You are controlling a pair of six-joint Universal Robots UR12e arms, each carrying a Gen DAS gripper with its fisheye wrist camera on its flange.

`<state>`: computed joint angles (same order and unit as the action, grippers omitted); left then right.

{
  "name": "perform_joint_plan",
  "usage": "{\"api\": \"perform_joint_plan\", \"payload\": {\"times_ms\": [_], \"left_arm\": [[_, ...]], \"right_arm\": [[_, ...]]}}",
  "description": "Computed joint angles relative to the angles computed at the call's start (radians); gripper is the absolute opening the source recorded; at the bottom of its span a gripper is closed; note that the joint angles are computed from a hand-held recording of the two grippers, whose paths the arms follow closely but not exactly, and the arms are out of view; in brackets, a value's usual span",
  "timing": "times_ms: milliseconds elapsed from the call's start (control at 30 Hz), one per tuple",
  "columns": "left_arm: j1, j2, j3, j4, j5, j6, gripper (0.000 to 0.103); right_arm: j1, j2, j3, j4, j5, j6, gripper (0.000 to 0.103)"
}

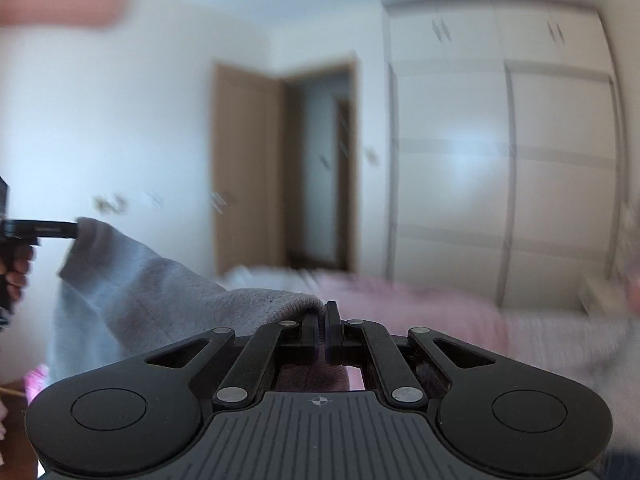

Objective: Fold clothes
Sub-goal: 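Lower the skirt flat onto the bed and release both grippers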

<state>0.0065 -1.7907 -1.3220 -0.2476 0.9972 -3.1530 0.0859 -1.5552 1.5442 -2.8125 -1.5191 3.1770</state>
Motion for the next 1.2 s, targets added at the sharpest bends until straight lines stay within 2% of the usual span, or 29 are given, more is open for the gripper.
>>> {"api": "perform_joint_plan", "payload": {"times_ms": [67, 133, 167, 200, 233, 267, 333, 367, 433, 500, 567, 633, 733, 833, 900, 933, 967, 1000, 1033, 1067, 1100, 1133, 1200], "left_arm": [[-0.026, -0.076, 0.07, -0.12, 0.007, 0.056, 0.005], [-0.059, -0.167, 0.155, -0.26, 0.052, 0.093, 0.007], [-0.073, -0.217, 0.202, -0.335, 0.067, 0.111, 0.014], [-0.09, -0.276, 0.264, -0.414, 0.106, 0.122, 0.023], [-0.107, -0.329, 0.319, -0.491, 0.149, 0.134, 0.031], [-0.121, -0.377, 0.363, -0.564, 0.194, 0.154, 0.039], [-0.143, -0.442, 0.413, -0.661, 0.296, 0.151, 0.038], [-0.147, -0.46, 0.413, -0.684, 0.32, 0.145, 0.039], [-0.142, -0.471, 0.386, -0.709, 0.328, 0.13, 0.038], [-0.119, -0.445, 0.299, -0.716, 0.261, 0.15, 0.035], [-0.113, -0.428, 0.238, -0.75, 0.237, 0.202, 0.032], [-0.113, -0.418, 0.192, -0.774, 0.213, 0.273, 0.028], [-0.107, -0.399, 0.138, -0.815, 0.151, 0.33, 0.027], [-0.119, -0.429, 0.155, -0.837, 0.139, 0.383, 0.027], [-0.123, -0.461, 0.183, -0.828, 0.133, 0.415, 0.026], [-0.123, -0.472, 0.194, -0.813, 0.118, 0.429, 0.026], [-0.127, -0.492, 0.221, -0.799, 0.12, 0.437, 0.024], [-0.131, -0.508, 0.242, -0.764, 0.129, 0.443, 0.015], [-0.137, -0.532, 0.277, -0.738, 0.144, 0.444, 0.014], [-0.143, -0.565, 0.326, -0.709, 0.161, 0.436, 0.011], [-0.152, -0.594, 0.366, -0.638, 0.192, 0.406, 0.011], [-0.156, -0.625, 0.41, -0.572, 0.205, 0.361, 0.011], [-0.158, -0.68, 0.504, -0.486, 0.215, 0.211, 0.012]], "right_arm": [[-0.013, 0.067, -0.038, 0.079, -0.051, 0.064, 0.0], [-0.028, 0.145, -0.092, 0.215, -0.094, 0.104, 0.0], [-0.027, 0.181, -0.109, 0.286, -0.163, 0.141, 0.013], [-0.028, 0.213, -0.121, 0.357, -0.217, 0.183, 0.032], [-0.033, 0.24, -0.137, 0.434, -0.236, 0.219, 0.036], [-0.04, 0.253, -0.133, 0.483, -0.233, 0.262, 0.037], [-0.051, 0.239, -0.06, 0.485, -0.19, 0.314, 0.037], [-0.057, 0.23, -0.019, 0.477, -0.161, 0.326, 0.037], [-0.063, 0.222, 0.032, 0.481, -0.109, 0.312, 0.037], [-0.057, 0.21, 0.089, 0.464, -0.085, 0.266, 0.037], [-0.044, 0.197, 0.153, 0.412, -0.062, 0.223, 0.037], [-0.048, 0.21, 0.192, 0.337, -0.005, 0.197, 0.036], [-0.066, 0.257, 0.209, 0.244, 0.096, 0.201, 0.036], [-0.076, 0.3, 0.18, 0.247, 0.146, 0.188, 0.036], [-0.074, 0.34, 0.141, 0.262, 0.117, 0.118, 0.033], [-0.073, 0.36, 0.124, 0.236, 0.084, 0.079, 0.031], [-0.073, 0.387, 0.099, 0.204, 0.043, 0.054, 0.024], [-0.07, 0.413, 0.068, 0.174, -0.014, 0.045, 0.017], [-0.068, 0.435, 0.042, 0.123, -0.075, 0.045, 0.017], [-0.072, 0.453, 0.023, 0.047, -0.103, 0.063, 0.017], [-0.07, 0.469, 0.004, -0.024, -0.159, 0.099, 0.018], [-0.074, 0.479, -0.017, -0.054, -0.188, 0.127, 0.018], [-0.092, 0.472, -0.034, -0.044, -0.162, 0.172, 0.018]]}}
